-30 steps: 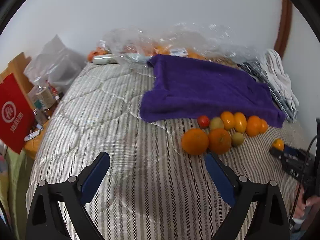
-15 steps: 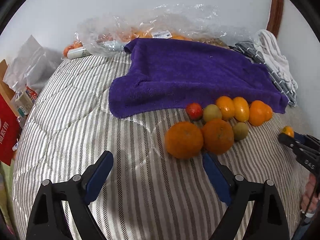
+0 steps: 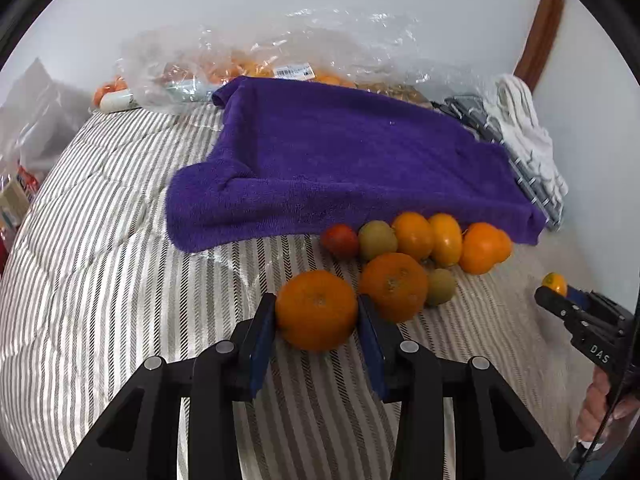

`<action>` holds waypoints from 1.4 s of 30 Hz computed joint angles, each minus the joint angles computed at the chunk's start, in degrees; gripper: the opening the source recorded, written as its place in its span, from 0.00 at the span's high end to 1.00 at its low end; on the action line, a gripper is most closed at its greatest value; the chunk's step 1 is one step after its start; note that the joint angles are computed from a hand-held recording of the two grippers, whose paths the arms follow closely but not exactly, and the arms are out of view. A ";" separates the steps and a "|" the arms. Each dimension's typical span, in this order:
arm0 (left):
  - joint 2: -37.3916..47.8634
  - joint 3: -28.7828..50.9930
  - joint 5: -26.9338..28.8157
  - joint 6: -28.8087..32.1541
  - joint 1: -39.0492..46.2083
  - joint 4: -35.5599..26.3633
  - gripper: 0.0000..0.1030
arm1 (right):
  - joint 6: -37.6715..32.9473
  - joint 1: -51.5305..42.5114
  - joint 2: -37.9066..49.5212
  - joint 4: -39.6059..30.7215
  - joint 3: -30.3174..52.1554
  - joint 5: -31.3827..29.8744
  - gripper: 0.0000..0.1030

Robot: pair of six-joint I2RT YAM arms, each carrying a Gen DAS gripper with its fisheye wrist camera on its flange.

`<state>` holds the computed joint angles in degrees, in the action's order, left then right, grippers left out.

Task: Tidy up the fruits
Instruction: 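Carry the tangerine with the right tool while the left tool carries the orange over the towel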

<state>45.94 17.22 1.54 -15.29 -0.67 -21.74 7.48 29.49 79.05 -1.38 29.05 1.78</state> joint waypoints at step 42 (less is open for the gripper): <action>25.04 41.14 -1.01 4.87 8.43 -4.34 0.63 | -1.23 -0.77 22.85 -17.35 51.26 0.38 0.66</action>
